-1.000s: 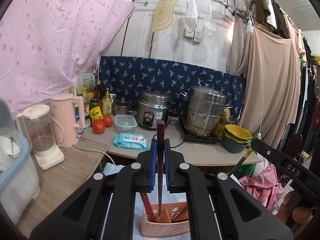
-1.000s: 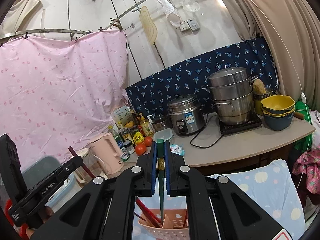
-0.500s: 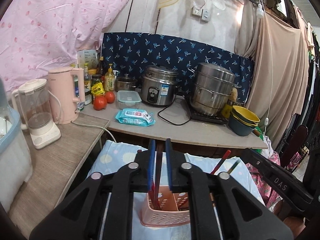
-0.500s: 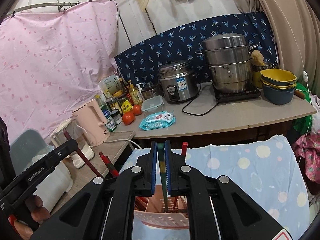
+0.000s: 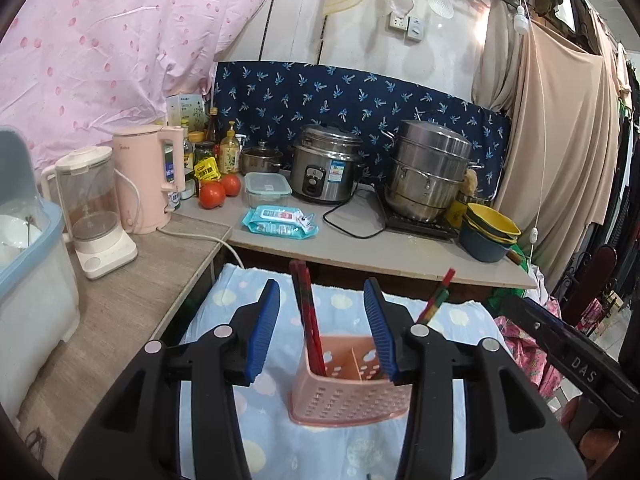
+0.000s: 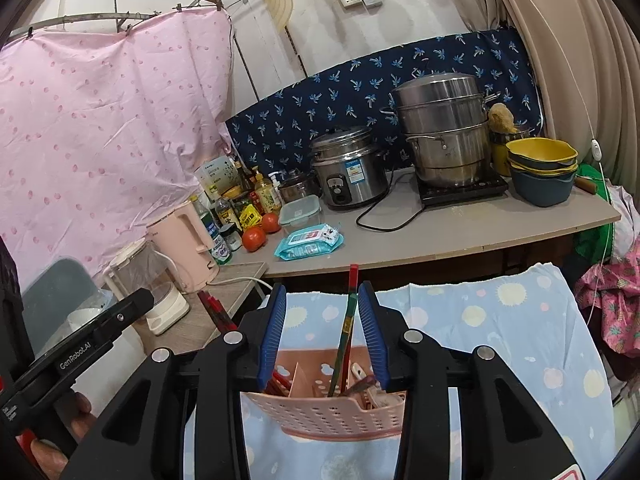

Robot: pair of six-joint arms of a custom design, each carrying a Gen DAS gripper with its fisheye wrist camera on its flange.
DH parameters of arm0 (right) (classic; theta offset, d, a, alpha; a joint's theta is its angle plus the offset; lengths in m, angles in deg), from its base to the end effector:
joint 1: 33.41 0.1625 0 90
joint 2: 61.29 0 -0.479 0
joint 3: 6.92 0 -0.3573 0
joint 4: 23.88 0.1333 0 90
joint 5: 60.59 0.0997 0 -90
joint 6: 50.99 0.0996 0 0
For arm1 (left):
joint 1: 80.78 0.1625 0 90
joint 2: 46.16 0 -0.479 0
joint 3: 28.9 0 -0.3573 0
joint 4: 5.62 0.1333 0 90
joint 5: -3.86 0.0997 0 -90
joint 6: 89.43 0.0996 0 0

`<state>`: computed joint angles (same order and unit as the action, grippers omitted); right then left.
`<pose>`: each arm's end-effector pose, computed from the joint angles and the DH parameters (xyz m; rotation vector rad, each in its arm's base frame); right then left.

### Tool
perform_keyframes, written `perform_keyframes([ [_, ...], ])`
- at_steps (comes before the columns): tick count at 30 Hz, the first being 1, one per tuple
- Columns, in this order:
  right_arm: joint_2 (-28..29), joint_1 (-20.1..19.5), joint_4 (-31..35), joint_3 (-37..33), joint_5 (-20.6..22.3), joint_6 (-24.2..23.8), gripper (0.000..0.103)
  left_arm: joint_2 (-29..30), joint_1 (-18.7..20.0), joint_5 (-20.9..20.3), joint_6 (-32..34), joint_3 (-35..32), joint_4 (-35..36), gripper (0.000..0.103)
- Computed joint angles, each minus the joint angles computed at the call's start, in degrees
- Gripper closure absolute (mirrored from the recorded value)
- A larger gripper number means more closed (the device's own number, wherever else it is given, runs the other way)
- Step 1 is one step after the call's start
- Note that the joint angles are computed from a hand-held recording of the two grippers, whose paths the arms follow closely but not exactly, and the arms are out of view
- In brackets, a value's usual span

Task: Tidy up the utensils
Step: 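Open the right tool to drop the green chopstick into the basket while the left tool withdraws, then grasp the green chopstick with the right tool while the left tool grasps the gold spoon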

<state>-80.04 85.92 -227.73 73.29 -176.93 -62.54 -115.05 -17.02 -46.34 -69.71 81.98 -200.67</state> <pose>0.4479 -0.6153 0.0271 0.6108 -2.4730 1.3215 -0.0671 -0.5818 0.4245 0.4033 2.1850 -1.3733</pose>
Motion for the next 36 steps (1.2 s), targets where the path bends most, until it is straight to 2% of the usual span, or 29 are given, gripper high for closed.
perform_keyframes([
  [5,-1.5,0.4,-3.1,8.0,-1.4,1.0,0.063,-2.3,0.0,1.2,-2.0,5.5,-0.8,0.051],
  [11,-2.8,-0.1,-5.1,18.2,-2.7,6.5,0.063,-4.4,0.3,4.3,-5.2,13.1,-1.6,0.051],
  [15,-2.1,0.4,-7.2,23.0,-5.5,7.9,0.063,-5.3,0.4,6.7,-7.1,18.2,-2.1,0.051],
  [19,-1.3,0.3,-7.7,27.5,-5.7,11.1,0.063,-6.1,1.2,7.3,-10.0,22.6,0.1,0.051],
  [24,0.9,0.8,-8.8,31.8,-7.5,13.5,0.063,-6.1,2.5,7.7,-14.8,26.4,4.0,0.051],
  [29,3.0,0.8,-8.2,34.9,-6.6,16.5,0.063,-5.2,2.9,8.6,-17.2,29.0,5.3,0.051],
  [36,6.1,2.1,-9.2,35.9,-7.9,16.3,0.063,-5.4,2.8,9.7,-19.8,31.1,7.1,0.049],
])
